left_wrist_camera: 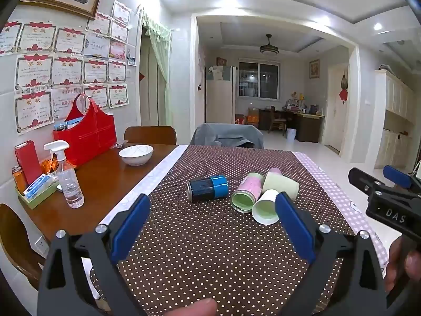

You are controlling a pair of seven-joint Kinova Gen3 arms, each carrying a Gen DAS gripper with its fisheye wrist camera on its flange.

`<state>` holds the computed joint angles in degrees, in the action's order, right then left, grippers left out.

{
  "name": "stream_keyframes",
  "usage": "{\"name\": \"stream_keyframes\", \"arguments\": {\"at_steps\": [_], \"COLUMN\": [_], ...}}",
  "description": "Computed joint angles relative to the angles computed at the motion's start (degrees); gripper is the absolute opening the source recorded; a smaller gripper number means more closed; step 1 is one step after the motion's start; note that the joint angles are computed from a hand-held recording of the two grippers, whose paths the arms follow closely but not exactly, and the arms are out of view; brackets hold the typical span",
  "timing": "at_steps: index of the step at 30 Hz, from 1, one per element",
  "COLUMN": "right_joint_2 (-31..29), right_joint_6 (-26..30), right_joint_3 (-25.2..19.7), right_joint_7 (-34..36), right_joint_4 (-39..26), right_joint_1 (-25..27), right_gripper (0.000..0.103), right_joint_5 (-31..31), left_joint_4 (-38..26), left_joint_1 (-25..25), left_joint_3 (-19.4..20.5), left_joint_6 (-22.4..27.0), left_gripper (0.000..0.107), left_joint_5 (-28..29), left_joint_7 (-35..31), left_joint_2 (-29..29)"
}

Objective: Flip cup upside down

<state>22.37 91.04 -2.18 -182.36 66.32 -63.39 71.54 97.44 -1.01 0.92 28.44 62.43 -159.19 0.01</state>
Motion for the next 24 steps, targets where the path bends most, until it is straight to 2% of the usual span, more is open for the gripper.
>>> {"name": "stream_keyframes", "arguments": {"at_steps": [10,13,24], "right_joint_2": [0.2,-0.1,-0.7], "right_joint_6": [-0.4,0.1,-0.2], "right_joint_3": [-0.1,0.0,-0.5], "right_joint_7": [0.4,0.0,-1.1], "right_joint_4": [-0.5,0.0,1.1], "right_joint_1": [0.4,0.0,0.4], "right_gripper": [0.097,0.097,0.097], "right_joint_5": [0.4,0.0,0.0], "left_joint_4": [-0.2,0.7,0.5], "left_joint_1": [0.0,0.9,0.4], "left_joint_3": [0.0,0.9,0.7], "left_joint_6": [0.2,-1.8,-1.0], "left_gripper": [0.094,0.094,0.094], "left_joint_5": [-1.1,-0.6,-0.5], "left_joint_7": [1.1,0.9,0.3], "left_joint_2": [0.0,0.3,0.7]}}
